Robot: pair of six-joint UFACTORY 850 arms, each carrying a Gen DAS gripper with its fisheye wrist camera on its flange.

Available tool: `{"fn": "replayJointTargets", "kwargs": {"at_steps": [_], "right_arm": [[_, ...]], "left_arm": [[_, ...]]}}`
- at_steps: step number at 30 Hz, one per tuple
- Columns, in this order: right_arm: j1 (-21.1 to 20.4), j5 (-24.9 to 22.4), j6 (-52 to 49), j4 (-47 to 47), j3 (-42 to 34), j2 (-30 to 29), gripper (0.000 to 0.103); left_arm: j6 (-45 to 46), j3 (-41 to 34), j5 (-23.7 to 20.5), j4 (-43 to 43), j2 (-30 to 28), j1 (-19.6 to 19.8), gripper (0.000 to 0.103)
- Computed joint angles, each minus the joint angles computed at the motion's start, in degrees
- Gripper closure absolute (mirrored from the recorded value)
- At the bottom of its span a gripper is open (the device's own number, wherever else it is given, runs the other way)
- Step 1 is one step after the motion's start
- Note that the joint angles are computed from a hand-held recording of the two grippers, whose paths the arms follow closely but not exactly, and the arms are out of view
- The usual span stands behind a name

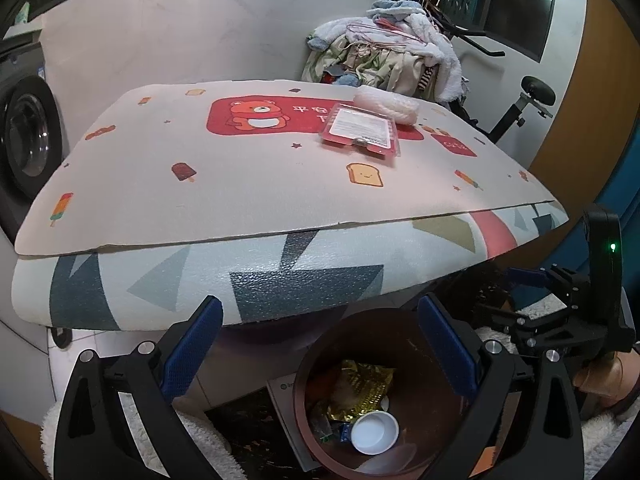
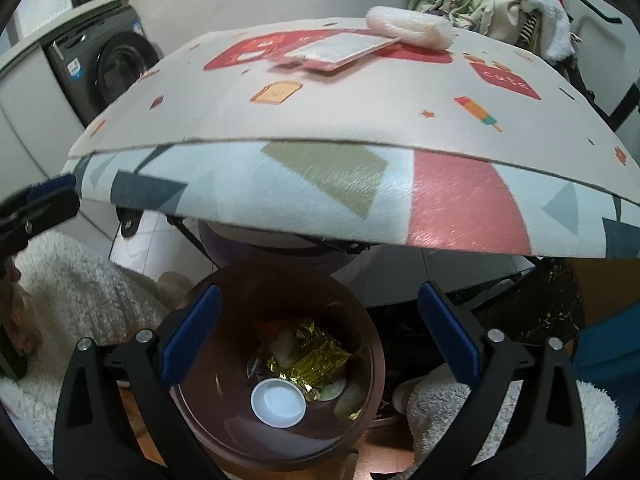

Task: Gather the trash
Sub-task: 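Lower the white tissue into the brown bin and open the right tool, then grasp the bubble wrap with the right tool while the left grasps the pink card pack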

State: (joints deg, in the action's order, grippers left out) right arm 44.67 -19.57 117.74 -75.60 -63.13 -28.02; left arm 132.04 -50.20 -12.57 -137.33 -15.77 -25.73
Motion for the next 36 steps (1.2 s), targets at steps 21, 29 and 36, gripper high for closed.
{"fn": "replayJointTargets", "kwargs": {"at_steps": [21,29,36], "right_arm": [[-9.86,-2.34,10.78,-11.78,2.0,6.08,0.006],[-14.25,-0.37,7.95,-11.93,-0.84,4.25,0.006],[-17.37,1.53,2.04,-9.57,-5.63,0.97,0.006]], "left_arm": [[-72.63,-39.57,-10.5,71.18,-23.81,2.42,0.055],[-97.28,-65.34,-18.95,91.2,-41.04,2.81,0.058],[-105.79,-82.82,-28.78,100.93,-52.05,2.15,0.078]]}}
